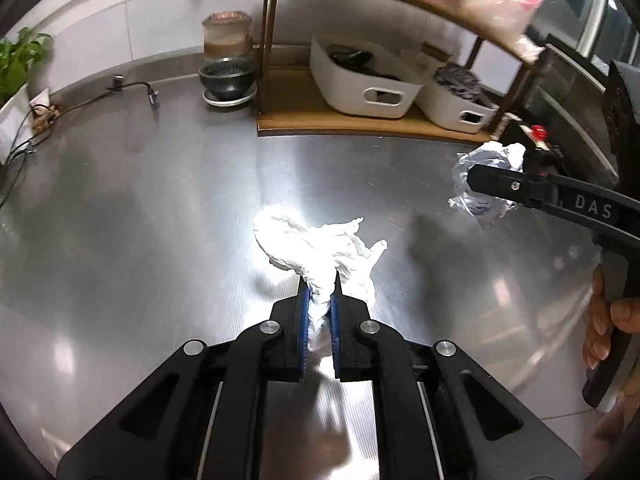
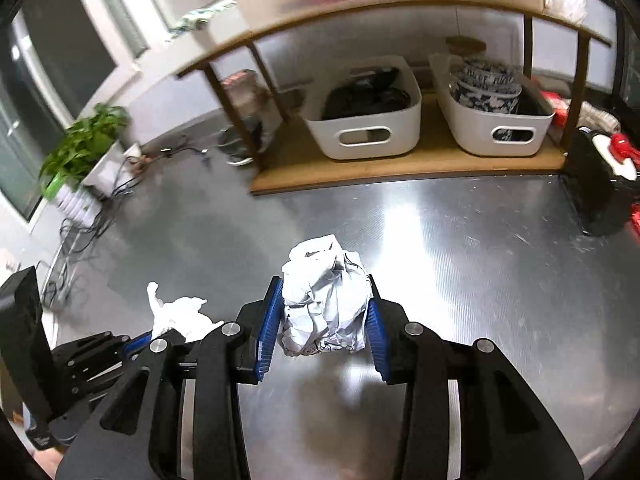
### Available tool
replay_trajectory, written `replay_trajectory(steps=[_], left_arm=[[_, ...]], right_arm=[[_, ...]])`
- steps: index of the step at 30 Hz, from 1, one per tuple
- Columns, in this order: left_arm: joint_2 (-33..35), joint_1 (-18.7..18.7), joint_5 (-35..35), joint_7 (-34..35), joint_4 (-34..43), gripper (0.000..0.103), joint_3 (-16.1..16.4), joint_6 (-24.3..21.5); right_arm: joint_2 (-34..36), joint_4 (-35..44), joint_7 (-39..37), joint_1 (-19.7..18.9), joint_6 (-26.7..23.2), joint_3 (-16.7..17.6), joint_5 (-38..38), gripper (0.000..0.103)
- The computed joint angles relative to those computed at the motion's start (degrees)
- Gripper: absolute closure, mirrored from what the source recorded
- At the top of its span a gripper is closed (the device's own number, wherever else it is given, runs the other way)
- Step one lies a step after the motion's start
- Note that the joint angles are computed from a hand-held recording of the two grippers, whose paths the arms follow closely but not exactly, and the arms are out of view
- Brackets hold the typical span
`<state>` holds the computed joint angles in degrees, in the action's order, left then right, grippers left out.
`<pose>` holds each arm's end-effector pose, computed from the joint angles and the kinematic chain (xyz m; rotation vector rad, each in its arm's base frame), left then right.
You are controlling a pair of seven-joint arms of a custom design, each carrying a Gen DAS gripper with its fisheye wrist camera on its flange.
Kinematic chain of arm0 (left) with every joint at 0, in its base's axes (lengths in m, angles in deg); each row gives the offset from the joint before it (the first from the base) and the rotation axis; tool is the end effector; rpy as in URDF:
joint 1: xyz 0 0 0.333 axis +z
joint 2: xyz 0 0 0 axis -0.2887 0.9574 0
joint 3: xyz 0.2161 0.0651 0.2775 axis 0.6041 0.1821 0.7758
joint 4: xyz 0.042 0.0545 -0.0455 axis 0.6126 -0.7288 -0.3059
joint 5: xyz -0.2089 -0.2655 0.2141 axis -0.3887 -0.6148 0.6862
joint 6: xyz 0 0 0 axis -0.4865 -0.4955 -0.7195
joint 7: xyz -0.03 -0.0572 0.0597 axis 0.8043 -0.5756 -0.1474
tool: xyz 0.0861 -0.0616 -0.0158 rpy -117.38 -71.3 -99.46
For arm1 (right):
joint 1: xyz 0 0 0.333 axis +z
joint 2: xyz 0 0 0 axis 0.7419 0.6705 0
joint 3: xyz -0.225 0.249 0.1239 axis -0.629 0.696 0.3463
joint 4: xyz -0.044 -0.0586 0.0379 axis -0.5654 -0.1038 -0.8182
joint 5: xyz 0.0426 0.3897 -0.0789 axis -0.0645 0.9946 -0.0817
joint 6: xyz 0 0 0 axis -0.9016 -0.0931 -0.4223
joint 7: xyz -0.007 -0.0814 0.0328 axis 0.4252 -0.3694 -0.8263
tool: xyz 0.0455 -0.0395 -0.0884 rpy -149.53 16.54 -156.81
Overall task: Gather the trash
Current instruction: 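Carry the tissue and crumpled foil down over the bin with both tools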
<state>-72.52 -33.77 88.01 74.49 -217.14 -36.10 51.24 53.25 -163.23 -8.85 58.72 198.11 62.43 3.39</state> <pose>0.3661 -0.1740 0.6166 -2.0954 1.6522 -0.7012 0.4880 0.1287 0.6488 -2.0747 1.3183 -0.0279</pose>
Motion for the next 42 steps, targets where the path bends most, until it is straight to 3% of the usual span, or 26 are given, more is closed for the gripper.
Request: replay_trajectory(steps=[9, 23, 31, 36, 42], left_arm=[[-9.48, -3.93, 0.18, -5.99, -0.1, 0.095, -5.21, -12.48], [-17.18, -15.21, -4.17, -13.7, -4.98, 0.094, -8.3, -19.72], [-17.92, -20.66, -9.52, -18.48, -13.53, 0.095, -7.39, -16.21], [-16.42, -23.38, -13.22, -19.53, -20.41, 0.095, -5.09, -8.38], [-11.14, -24.18, -15.61, -18.61, -25.9, 0.095, -2.72, 0.23]], right_arm=[[-14.1, -7.17, 1.2, -1.48, -4.92, -0.11, -2.98, 0.063], [-29.25, -19.51, 0.08, -6.38, -17.6, -0.81, -4.2, 0.063], [-32.98, -28.05, -0.25, -8.71, -19.49, 2.12, -6.63, 0.063], [-33.09, -33.7, 0.01, -8.7, -16.89, 3.27, -6.45, 0.063], [-30.28, -39.71, 1.73, -7.66, -12.52, 5.02, -6.72, 0.063]])
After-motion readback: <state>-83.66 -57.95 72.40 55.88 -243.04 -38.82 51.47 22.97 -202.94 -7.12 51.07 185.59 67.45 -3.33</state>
